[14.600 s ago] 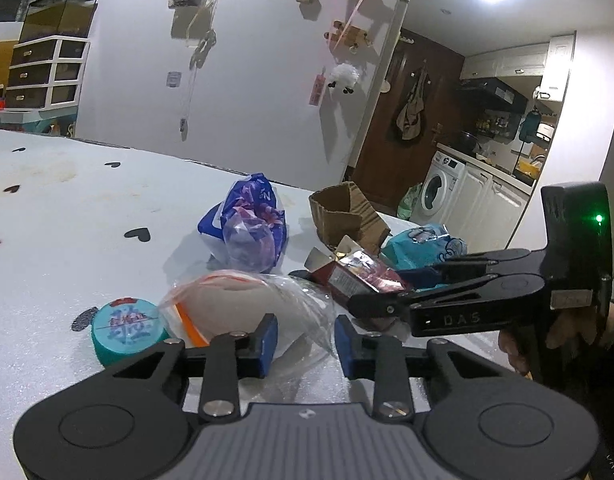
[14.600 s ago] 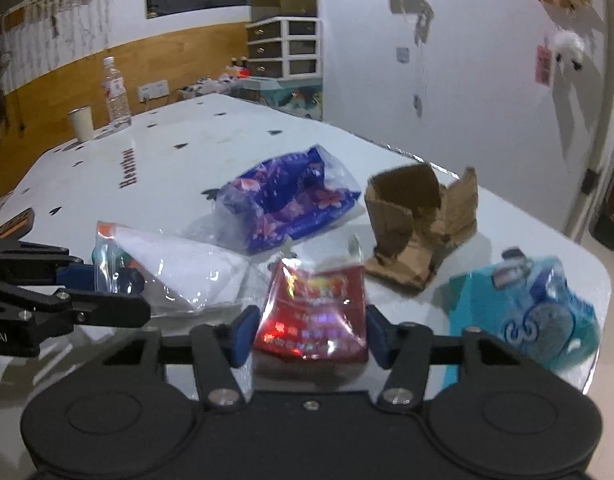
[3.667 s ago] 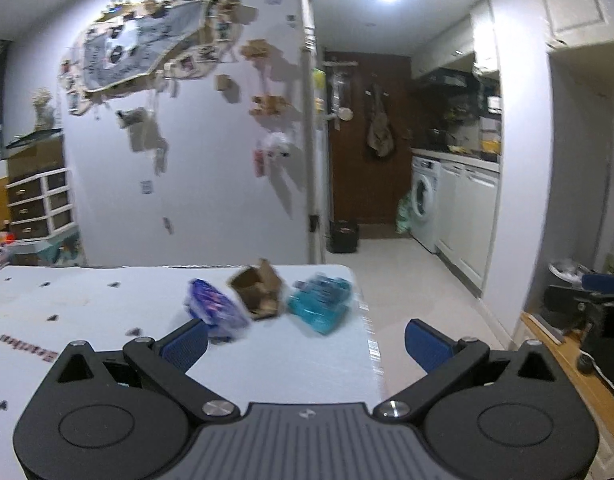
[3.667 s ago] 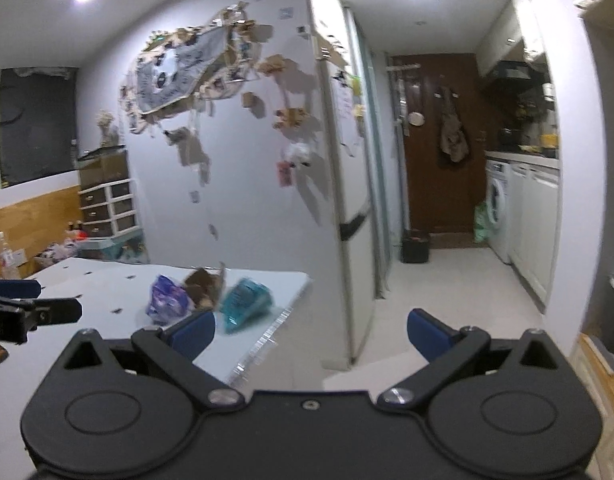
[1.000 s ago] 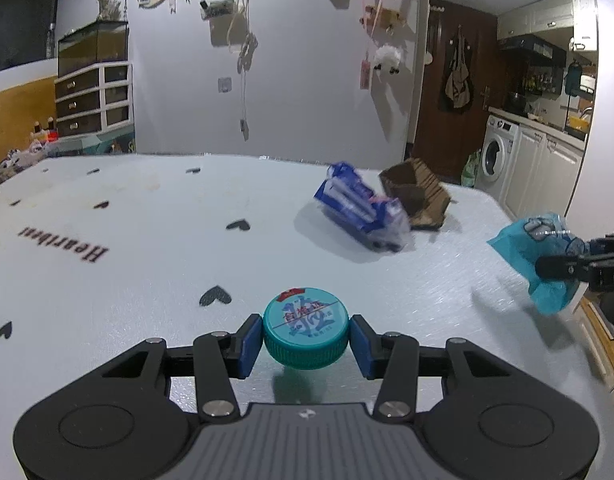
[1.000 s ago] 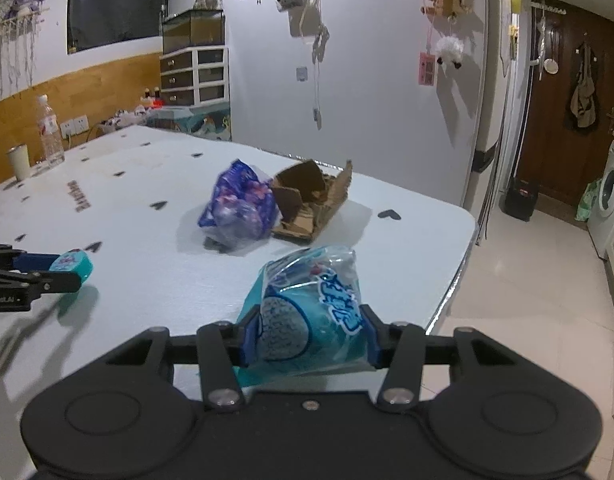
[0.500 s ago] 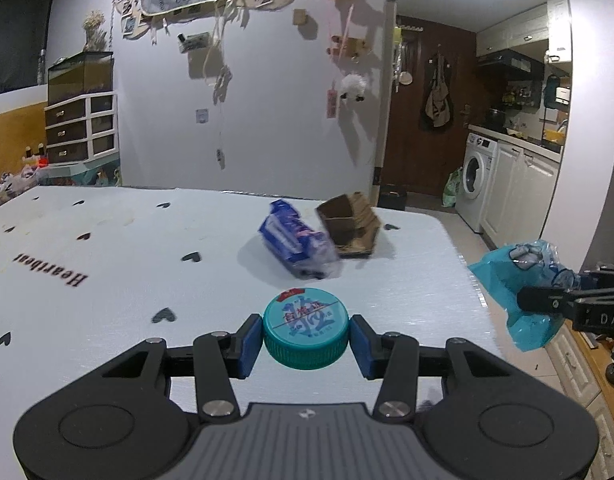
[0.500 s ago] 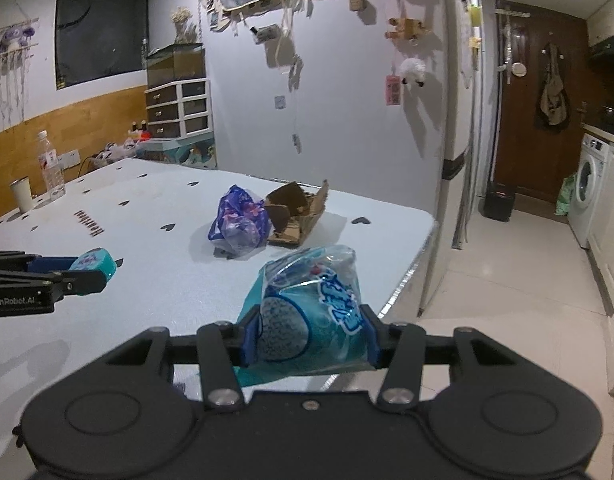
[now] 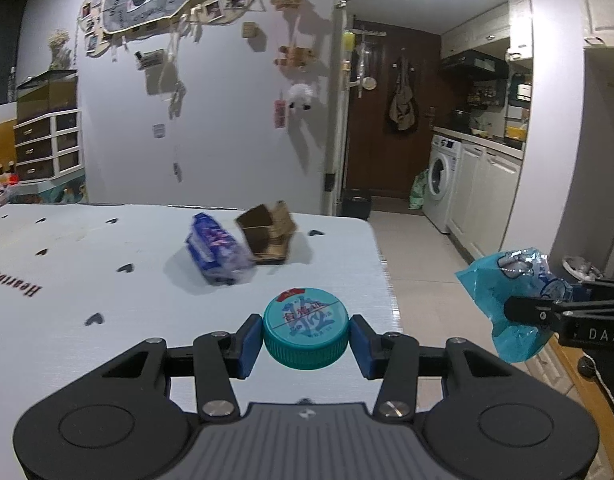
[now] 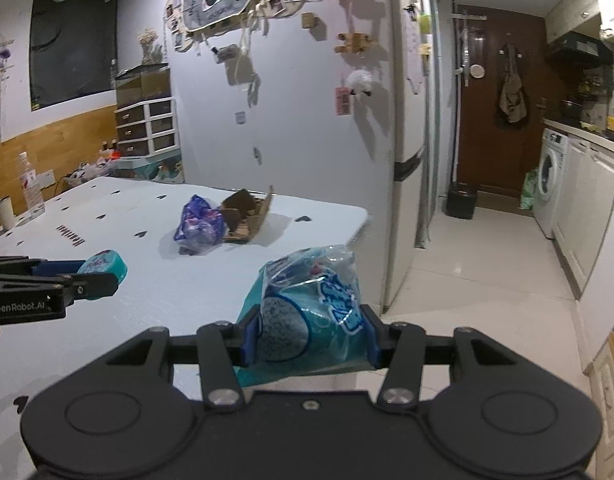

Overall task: Collect trash
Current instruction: 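Carry the teal cap and blue plastic bag over the bin with both tools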

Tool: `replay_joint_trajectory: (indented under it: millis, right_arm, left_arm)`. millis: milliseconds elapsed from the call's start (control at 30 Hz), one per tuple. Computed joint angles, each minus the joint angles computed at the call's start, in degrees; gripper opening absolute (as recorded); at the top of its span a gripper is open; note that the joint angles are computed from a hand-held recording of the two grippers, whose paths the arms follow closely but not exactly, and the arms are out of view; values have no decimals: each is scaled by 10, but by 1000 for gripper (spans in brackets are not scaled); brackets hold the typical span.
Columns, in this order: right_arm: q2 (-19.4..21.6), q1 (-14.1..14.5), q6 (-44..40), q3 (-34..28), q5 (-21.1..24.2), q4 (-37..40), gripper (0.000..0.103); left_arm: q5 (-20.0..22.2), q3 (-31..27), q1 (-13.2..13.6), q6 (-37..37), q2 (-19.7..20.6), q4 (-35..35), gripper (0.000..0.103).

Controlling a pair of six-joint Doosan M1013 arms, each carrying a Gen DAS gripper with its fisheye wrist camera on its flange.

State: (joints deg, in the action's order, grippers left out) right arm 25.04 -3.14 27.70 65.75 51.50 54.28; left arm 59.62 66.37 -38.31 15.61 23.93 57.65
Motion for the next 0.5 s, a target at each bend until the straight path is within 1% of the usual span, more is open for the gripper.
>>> replay_joint_trajectory:
  millis: [300, 500]
  right_arm:
    - [-7, -31, -5, 13, -9, 7, 51]
    - [-4, -50, 2, 12, -13, 1, 51]
  left_arm:
    - [-17, -59, -15, 33, 40, -20, 48]
    - [-26, -102, -21, 64, 72, -46, 48]
